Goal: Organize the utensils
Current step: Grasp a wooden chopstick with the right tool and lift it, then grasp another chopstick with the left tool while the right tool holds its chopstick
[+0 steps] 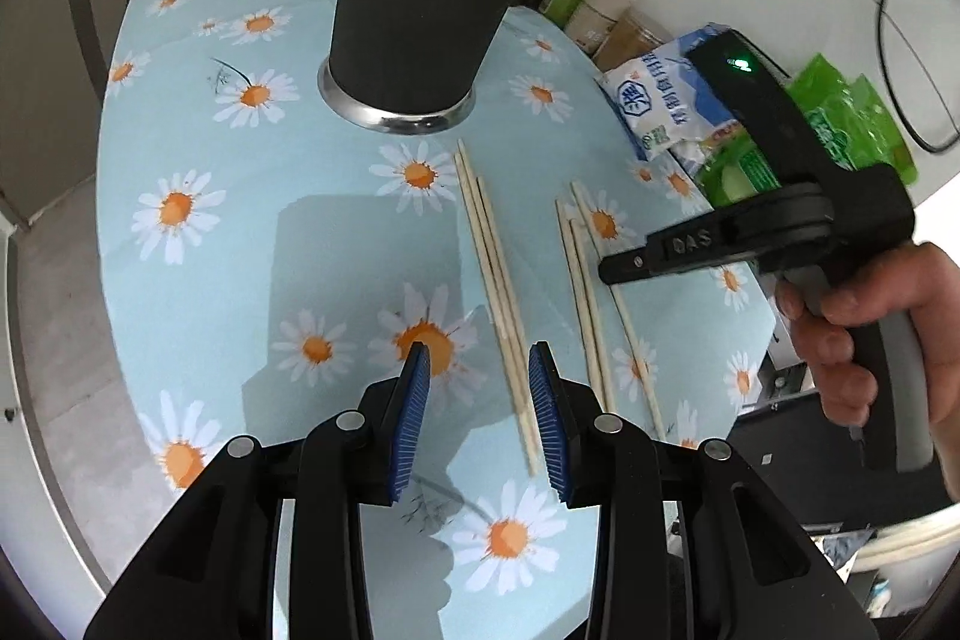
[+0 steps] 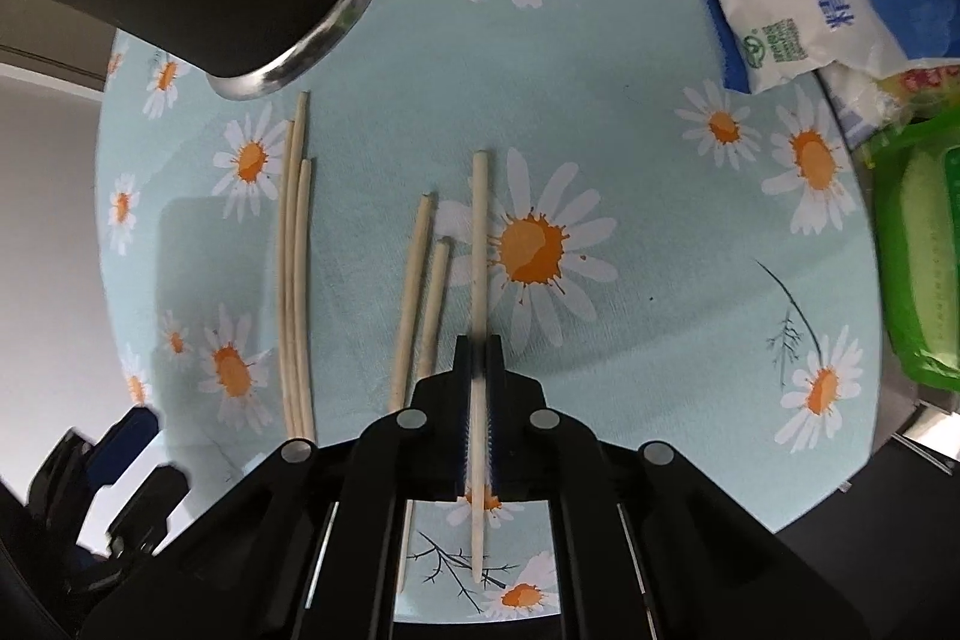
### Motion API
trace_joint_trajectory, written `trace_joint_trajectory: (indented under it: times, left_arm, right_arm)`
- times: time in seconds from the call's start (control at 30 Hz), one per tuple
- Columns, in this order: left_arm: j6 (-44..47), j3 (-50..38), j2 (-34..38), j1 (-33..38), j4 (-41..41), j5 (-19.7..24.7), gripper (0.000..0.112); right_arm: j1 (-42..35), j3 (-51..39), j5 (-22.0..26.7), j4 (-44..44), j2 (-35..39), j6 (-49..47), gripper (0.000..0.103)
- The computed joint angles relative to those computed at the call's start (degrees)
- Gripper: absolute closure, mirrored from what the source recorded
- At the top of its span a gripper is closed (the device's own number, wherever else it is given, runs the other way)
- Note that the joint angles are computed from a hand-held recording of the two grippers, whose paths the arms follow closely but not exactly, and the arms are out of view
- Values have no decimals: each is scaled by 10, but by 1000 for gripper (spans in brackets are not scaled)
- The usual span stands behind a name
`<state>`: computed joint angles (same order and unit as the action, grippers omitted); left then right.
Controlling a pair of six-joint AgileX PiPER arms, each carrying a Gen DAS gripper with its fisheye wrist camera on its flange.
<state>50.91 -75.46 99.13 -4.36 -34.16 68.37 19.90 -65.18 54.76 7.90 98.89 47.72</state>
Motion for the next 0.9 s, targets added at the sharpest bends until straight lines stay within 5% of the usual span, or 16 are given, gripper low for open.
trace_joint_trajectory:
  times: [0.37, 0.53, 0.9]
  left_arm:
    - [-168, -54, 56, -105, 113, -59, 79]
    - [-238, -85, 86, -139, 156, -66, 79]
    - [-308, -109, 105, -164, 215, -69, 86]
  right_arm:
    - [-127, 147, -84, 159, -137, -260, 98]
    - [-205, 130, -55, 240, -133, -412, 98]
    - [-274, 118, -4, 301, -115, -536, 98]
